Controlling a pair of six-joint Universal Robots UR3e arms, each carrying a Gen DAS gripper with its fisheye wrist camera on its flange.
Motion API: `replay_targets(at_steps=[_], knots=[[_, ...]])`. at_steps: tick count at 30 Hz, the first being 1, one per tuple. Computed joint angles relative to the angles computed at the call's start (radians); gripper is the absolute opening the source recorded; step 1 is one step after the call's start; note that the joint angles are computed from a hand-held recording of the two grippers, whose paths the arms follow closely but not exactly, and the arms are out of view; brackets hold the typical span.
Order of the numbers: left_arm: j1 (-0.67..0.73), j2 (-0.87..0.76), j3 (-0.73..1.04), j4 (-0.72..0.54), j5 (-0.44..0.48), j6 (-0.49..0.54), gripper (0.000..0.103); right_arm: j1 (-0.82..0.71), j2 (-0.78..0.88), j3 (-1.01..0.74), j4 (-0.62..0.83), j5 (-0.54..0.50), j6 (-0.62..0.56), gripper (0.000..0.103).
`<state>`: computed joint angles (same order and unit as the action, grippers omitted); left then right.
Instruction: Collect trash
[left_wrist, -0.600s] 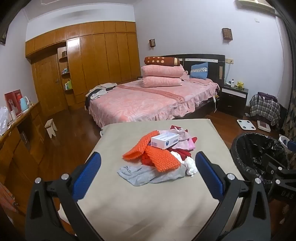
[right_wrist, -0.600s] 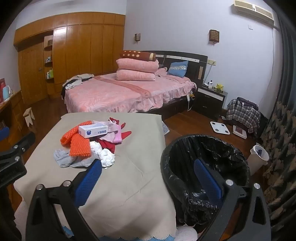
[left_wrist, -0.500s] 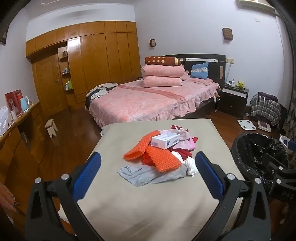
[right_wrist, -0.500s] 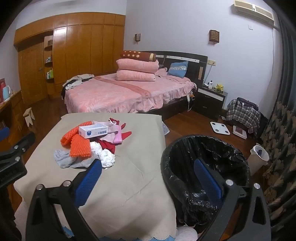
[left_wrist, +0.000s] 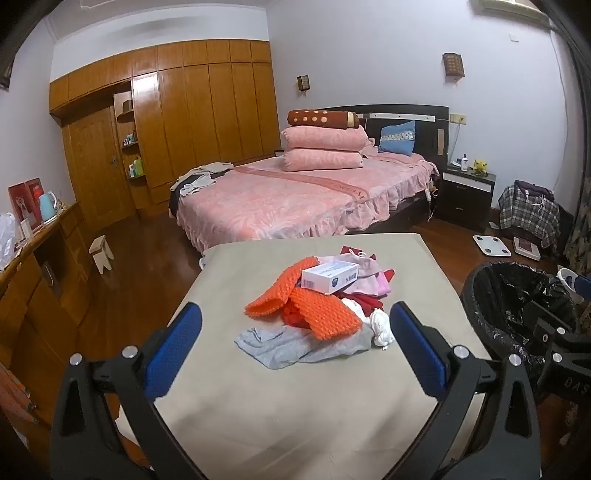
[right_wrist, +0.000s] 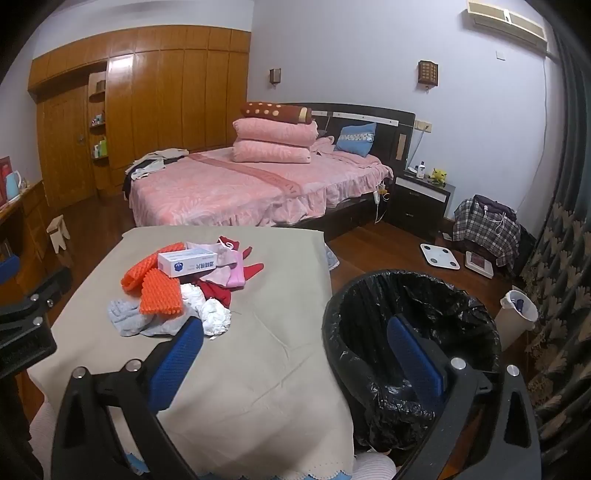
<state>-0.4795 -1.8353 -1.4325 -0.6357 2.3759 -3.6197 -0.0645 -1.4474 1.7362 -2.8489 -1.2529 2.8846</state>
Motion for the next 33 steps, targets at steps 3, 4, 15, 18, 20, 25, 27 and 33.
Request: replay_targets(at_steps=[3,4,15,18,20,25,27,33], knots=[[-0.002,0.005,0.031,-0.050,0.006,-0.015,0.098,0.000,0.000,0.001,-0.002,0.000,0.001,0.097],[-0.001,0.004,0.027,-0.045,0.007,-0.014,0.098,0.001,0.001,0.001,-0.003,0.000,0.001,0.097],[-0.005,-0.010,-0.001,-0.004,0.007,-0.018,0.098,0.001,0.001,0.002,-0.005,0.001,0.003,0.097],[-0.004,-0.006,0.016,-0.027,0.004,-0.021,0.098,-0.001,0.000,0.004,-0.009,0.004,0.004,0.097],[-0.005,-0.006,0.015,-0.024,0.005,-0.018,0.098,-0.001,0.000,0.005,-0.009,0.004,0.004,0.097],[-0.004,-0.004,0.017,-0.030,0.002,-0.019,0.098,-0.001,0.001,0.006,-0.010,0.004,0.005,0.097],[-0.004,-0.007,0.016,-0.026,0.004,-0.019,0.098,-0.001,0.000,0.008,-0.014,0.005,0.005,0.097],[0.001,-0.008,-0.001,-0.009,-0.003,-0.018,0.098,-0.009,-0.005,0.023,-0.022,0.011,0.000,0.097]])
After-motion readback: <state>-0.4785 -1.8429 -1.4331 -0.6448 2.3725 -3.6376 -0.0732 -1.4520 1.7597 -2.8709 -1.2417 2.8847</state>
